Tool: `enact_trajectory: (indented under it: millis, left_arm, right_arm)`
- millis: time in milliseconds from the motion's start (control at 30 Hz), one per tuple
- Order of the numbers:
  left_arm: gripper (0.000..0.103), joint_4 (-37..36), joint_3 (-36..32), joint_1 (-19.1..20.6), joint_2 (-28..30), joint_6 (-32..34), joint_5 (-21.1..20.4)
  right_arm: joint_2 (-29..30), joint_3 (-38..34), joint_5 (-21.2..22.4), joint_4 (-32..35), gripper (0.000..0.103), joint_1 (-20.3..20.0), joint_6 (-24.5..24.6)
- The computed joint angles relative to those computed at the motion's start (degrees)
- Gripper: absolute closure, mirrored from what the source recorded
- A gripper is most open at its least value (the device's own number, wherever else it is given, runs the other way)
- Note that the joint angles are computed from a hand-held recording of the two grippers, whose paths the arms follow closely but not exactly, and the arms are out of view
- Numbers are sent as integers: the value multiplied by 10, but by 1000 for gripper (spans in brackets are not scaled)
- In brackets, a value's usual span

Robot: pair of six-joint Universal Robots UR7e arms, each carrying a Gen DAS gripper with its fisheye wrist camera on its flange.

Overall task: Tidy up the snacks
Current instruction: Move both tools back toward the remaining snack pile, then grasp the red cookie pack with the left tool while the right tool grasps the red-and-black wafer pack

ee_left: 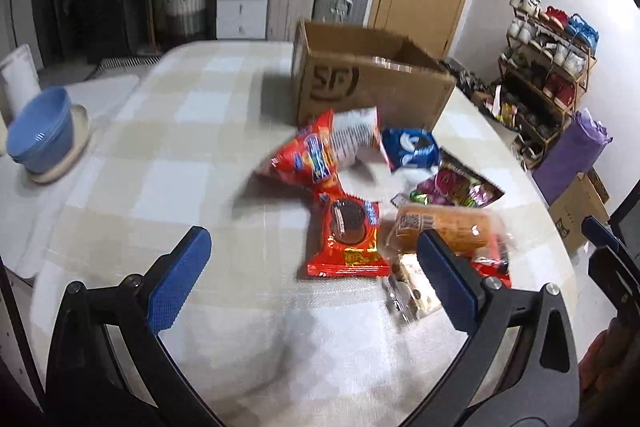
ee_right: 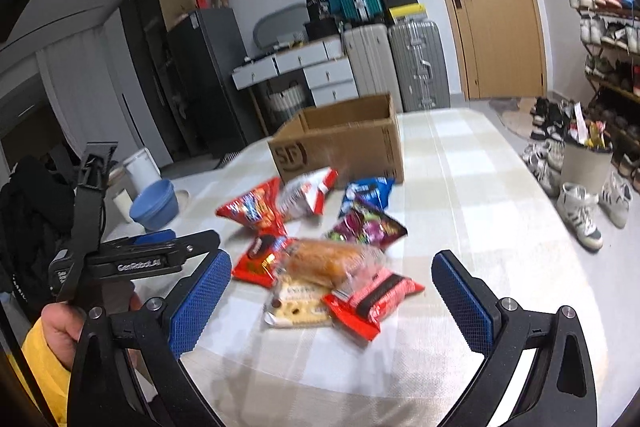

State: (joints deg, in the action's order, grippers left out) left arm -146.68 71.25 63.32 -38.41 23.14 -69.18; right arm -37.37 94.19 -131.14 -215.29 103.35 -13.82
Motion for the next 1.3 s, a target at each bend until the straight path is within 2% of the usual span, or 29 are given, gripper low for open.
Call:
enact_trajectory:
  millis: [167, 567, 667, 767, 800, 833, 867, 1100, 1167, 1233, 1300]
  left_arm:
    - [1, 19, -47, 4, 58, 14, 38]
    - [1, 119, -186, 0, 168, -8, 80]
    - [7, 100, -178, -4, 173, 14, 96]
    - [23, 108, -186, -6, 176, 19, 83]
    - [36, 109, -190, -6, 178, 24, 77]
    - [56, 106, -187, -7, 176, 26, 73]
    - [59, 108, -190, -7, 177, 28, 72]
    - [60, 140, -214, -6, 180, 12, 52]
    - [60, 147, -209, -3, 173, 5, 45]
    - [59, 148, -194, 2, 158, 6, 36]
    - [59, 149, -194, 3, 155, 4, 32]
  right_arm:
    - [-4, 6, 17, 30, 1, -24, 36]
    - [-17, 10, 50, 72, 1, -60, 77]
    - [-16, 2, 48, 101, 1, -65, 90]
    - [-14, -4, 48, 125, 1, -69, 104]
    - [-14, -7, 47, 136, 1, -70, 109]
    - [-13, -10, 44, 145, 1, -71, 114]
    - [-11, -12, 41, 153, 1, -72, 119]
    - [4, -49, 8, 224, 1, -72, 149]
    - [11, -60, 3, 230, 10, -72, 151]
    - [15, -70, 1, 240, 27, -71, 149]
    - [18, -79, -3, 254, 30, -70, 151]
